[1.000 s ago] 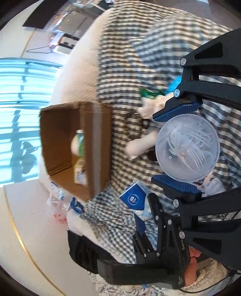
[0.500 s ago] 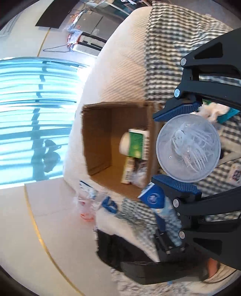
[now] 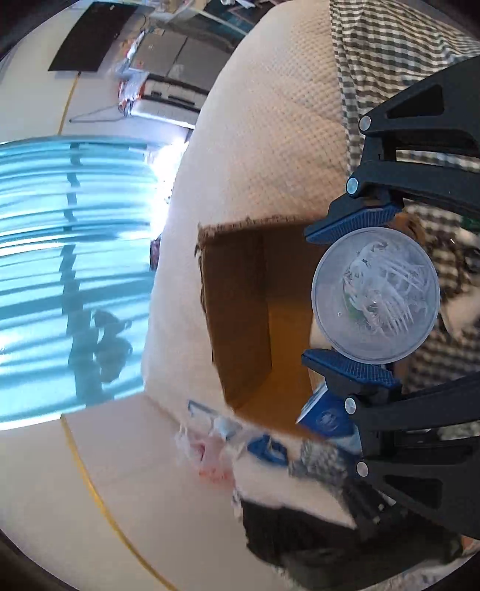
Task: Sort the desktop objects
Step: 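Carry the tissue pack and floss jar into the cardboard box and release them, then grasp the white plush toy with the left gripper and lift it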
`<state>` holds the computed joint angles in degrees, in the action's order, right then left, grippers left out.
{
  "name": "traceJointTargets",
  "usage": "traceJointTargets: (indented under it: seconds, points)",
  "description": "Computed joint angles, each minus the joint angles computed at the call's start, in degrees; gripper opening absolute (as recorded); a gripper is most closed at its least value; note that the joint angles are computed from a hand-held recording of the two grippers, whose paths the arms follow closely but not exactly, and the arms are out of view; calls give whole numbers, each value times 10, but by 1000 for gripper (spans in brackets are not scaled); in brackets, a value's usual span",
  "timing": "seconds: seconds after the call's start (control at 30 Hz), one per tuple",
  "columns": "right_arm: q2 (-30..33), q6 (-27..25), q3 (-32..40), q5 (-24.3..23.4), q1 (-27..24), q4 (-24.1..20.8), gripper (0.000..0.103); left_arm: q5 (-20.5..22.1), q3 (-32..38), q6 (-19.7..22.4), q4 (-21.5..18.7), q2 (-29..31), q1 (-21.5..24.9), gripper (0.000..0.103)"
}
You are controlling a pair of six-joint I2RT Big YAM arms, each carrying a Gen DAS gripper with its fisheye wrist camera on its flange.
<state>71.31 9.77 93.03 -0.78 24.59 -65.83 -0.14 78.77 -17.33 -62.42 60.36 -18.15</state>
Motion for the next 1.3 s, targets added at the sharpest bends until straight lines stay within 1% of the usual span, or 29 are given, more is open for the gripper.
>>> traceJointTargets:
  seconds: [0.1,0.2,0.27,0.3,0.33,0.37,0.4,0.47,0.5,0.53,0.6,0.63,0.73,0.83,0.9,1.0,1.1,1.17,1.23,1.3]
  points:
    - [11,-1,-17,-14,-16,17,59,3,15,7,13,40,16,56]
    - [15,0,-37,-16,-25,35,59,15,32,10,23,82,27,56]
    - [3,-3,-62,-8,-31,75,61,26,45,0,31,105,34,56]
    - [0,-6,-69,-2,-32,88,65,28,51,-11,32,115,37,56]
    - [-1,-9,-73,1,-34,98,76,29,59,-24,32,127,41,56]
    - [-4,-6,-77,-3,-38,105,78,31,67,-37,31,139,45,56]
    - [-8,-1,-82,-9,-43,112,78,32,70,-50,34,146,48,57]
    - [-20,8,-92,-33,-55,119,78,26,72,-66,42,154,50,66]
    - [-28,9,-98,-38,-59,119,78,16,70,-73,41,154,49,80]
    - [-36,8,-103,-39,-62,118,78,1,69,-82,37,153,48,94]
    - [-50,6,-109,-43,-65,107,78,-17,56,-101,37,142,47,99]
    - [-54,7,-109,-44,-66,102,78,-20,53,-104,32,138,47,99]
    - [-82,4,-116,-44,-67,82,78,-27,51,-111,-6,125,43,99]
    - [-109,-7,-117,-24,-67,61,78,-34,38,-119,-26,94,36,99]
    - [-126,-11,-115,-24,-72,42,78,-46,32,-117,-46,69,28,99]
    - [-156,0,-117,-5,-79,27,78,-79,30,-123,-80,38,16,100]
    - [-179,-12,-115,9,-80,2,78,-117,31,-139,-117,4,11,101]
    - [-193,-26,-114,10,-81,-19,78,-123,28,-146,-132,-20,11,102]
    - [-213,-40,-121,22,-70,-41,78,-139,25,-155,-147,-44,2,103]
    - [-232,-48,-133,36,-59,-53,78,-161,18,-159,-159,-68,-16,103]
